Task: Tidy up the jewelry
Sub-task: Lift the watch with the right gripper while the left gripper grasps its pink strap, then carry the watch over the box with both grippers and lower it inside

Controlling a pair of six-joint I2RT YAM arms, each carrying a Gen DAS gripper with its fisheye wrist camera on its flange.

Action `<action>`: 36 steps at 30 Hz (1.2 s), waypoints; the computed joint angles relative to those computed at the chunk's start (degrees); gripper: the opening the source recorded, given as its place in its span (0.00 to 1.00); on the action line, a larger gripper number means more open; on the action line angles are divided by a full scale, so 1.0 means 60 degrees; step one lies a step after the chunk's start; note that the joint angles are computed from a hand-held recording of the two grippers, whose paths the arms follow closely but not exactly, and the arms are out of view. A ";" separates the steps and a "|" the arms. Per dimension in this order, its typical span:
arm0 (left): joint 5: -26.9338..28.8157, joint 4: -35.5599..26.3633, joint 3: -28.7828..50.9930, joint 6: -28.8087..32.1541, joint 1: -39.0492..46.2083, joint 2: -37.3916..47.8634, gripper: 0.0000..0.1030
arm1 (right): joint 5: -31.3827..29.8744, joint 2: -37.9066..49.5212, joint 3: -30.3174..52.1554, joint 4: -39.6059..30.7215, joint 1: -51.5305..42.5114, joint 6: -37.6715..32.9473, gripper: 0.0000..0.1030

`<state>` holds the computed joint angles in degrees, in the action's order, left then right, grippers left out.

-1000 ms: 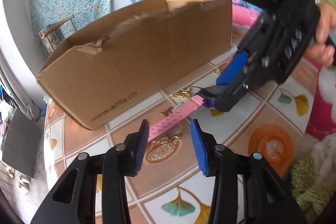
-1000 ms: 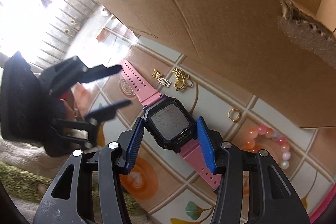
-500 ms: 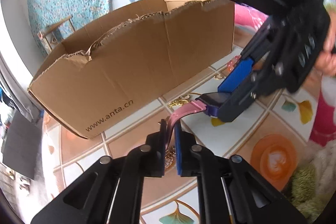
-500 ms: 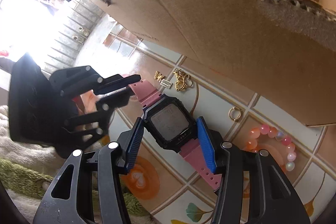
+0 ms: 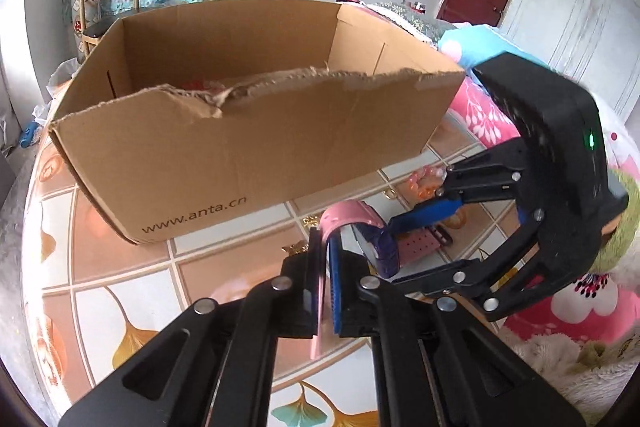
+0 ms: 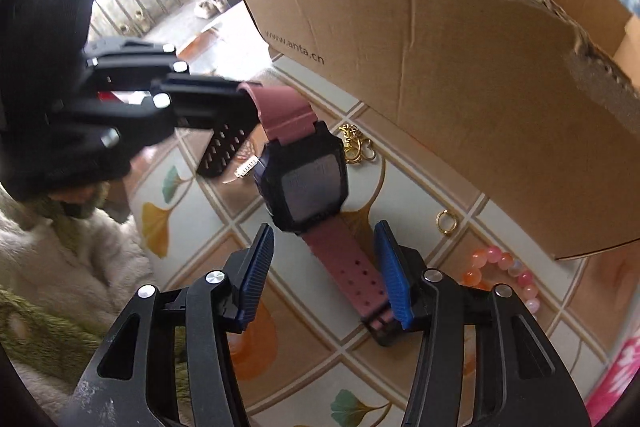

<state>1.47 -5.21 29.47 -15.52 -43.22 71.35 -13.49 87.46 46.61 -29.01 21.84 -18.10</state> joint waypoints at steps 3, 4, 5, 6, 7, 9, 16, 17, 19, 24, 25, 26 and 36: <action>0.0163 -0.0045 0.0002 -0.0110 0.0133 -0.0122 0.04 | 0.0673 -0.0278 -0.0282 0.0286 0.0266 0.0070 0.31; 0.0188 -0.0173 -0.0080 -0.0073 0.0219 -0.0352 0.04 | 0.0765 -0.0340 -0.0401 0.0394 0.0240 0.0000 0.29; 0.0145 -0.0234 -0.0100 -0.0089 0.0243 -0.0446 0.04 | 0.0879 -0.0438 -0.0491 0.0450 0.0266 -0.0036 0.27; 0.0097 -0.0230 -0.0074 -0.0133 0.0232 -0.0414 0.04 | 0.0935 -0.0556 -0.0583 0.0486 0.0281 -0.0060 0.26; 0.0112 -0.0270 -0.0072 -0.0148 0.0332 -0.0425 0.04 | 0.0967 -0.0645 -0.0650 0.0502 0.0284 -0.0049 0.24; 0.0197 -0.0380 -0.0115 -0.0165 0.0485 -0.0551 0.04 | 0.1136 -0.0731 -0.0785 0.0660 0.0534 0.0185 0.20; 0.0184 -0.0688 -0.0235 -0.0163 0.0572 -0.0901 0.04 | 0.1177 -0.1854 -0.1038 0.0327 0.0017 0.0297 0.01; 0.0232 -0.0762 -0.0262 -0.0147 0.0621 -0.1052 0.04 | 0.1150 -0.1887 -0.1011 0.0309 -0.0010 0.0396 0.01; 0.0247 -0.0873 -0.0255 -0.0089 0.0632 -0.1176 0.04 | 0.0952 -0.2222 -0.1030 0.0148 -0.0235 0.0588 0.01; -0.0246 -0.0953 -0.0198 -0.0050 0.0165 -0.1122 0.04 | 0.0975 -0.2834 -0.1208 -0.0005 -0.0370 0.0883 0.01; -0.0456 -0.1022 -0.0198 -0.0027 -0.0007 -0.1244 0.04 | 0.0944 -0.3011 -0.1279 -0.0072 -0.0493 0.0807 0.01; -0.0611 -0.1115 -0.0195 -0.0011 -0.0139 -0.1413 0.04 | 0.0932 -0.3028 -0.1294 -0.0020 -0.0588 0.0735 0.01; -0.2095 -0.3194 0.0779 0.0419 -0.1005 -0.3921 0.04 | 0.2124 -0.4778 -0.0330 -0.1071 0.0708 0.1294 0.01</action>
